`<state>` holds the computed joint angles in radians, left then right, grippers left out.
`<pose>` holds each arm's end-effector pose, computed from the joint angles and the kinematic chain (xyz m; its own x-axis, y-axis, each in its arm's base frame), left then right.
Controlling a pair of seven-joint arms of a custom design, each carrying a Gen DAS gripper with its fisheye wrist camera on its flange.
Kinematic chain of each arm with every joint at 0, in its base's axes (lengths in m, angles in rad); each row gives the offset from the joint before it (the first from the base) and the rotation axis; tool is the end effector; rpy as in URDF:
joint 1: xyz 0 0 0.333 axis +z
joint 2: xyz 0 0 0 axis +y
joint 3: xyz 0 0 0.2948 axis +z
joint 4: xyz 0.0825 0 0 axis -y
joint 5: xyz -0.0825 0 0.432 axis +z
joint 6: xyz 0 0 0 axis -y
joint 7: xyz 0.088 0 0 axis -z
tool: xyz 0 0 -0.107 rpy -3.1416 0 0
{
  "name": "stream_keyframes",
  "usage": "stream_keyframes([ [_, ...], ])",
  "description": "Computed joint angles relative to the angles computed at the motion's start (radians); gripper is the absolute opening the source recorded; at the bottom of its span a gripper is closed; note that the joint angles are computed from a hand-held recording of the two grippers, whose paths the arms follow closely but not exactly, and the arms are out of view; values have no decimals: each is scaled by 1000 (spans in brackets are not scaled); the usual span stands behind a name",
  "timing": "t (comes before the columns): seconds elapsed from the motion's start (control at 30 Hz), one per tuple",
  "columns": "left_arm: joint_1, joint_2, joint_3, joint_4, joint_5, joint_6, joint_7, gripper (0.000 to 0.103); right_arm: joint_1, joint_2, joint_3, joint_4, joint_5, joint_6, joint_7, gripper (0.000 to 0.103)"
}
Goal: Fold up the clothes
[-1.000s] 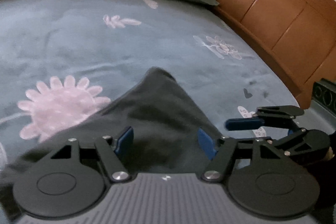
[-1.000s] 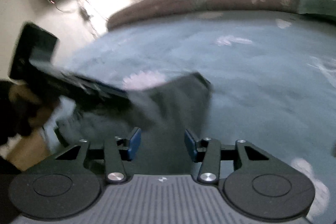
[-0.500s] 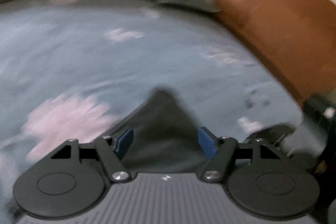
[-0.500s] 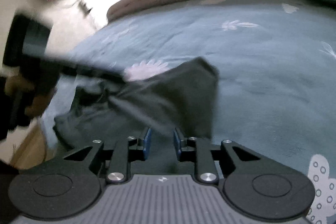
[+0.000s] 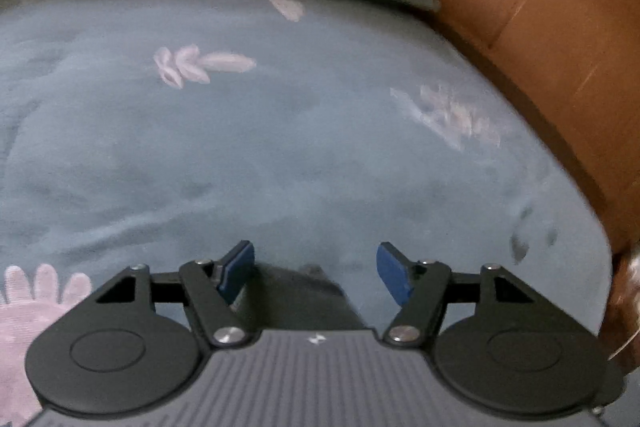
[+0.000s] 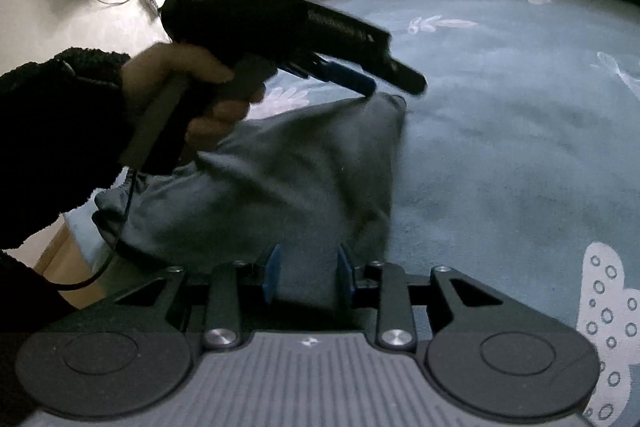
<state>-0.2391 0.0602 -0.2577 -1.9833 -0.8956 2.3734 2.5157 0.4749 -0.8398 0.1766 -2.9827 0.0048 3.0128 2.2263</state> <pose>0.5610 -0.3119 0.4314 -0.7928 -0.4985 0.3508 -0.5962 0.5142 -0.6165 0.3109 0.2234 0.4213 0.1414 -0.9227 -0.3587 -0.7226 0.1514 -0.6745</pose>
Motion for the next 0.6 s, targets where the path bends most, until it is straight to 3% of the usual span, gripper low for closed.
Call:
stream_keyframes([
  [0.07, 12, -40, 10, -14, -36, -41, 22, 68, 3, -13, -11, -11, 4, 17, -1, 38],
  [0.17, 26, -65, 38, -12, -65, -199, 20, 72, 2, -30, -27, -21, 2, 21, -18, 42],
  [0.27, 15, -34, 30, -1, -26, -222, 0, 72, 13, -26, -53, -21, 6, 26, -45, 42],
  [0.37, -5, 26, 8, 29, 22, -158, -42, 70, 26, -20, -68, -18, 17, 21, -66, 43],
  [0.43, -9, 52, -5, 51, 34, -120, -72, 69, 22, -30, -56, -16, 23, -2, -64, 52],
  [0.5, -3, 16, -11, 37, 25, -89, -35, 69, 6, -62, -31, -21, 21, -33, -51, 59],
  [0.6, 9, -78, 10, -14, -4, -92, 72, 71, 0, -97, -28, -30, 19, -43, -46, 60],
])
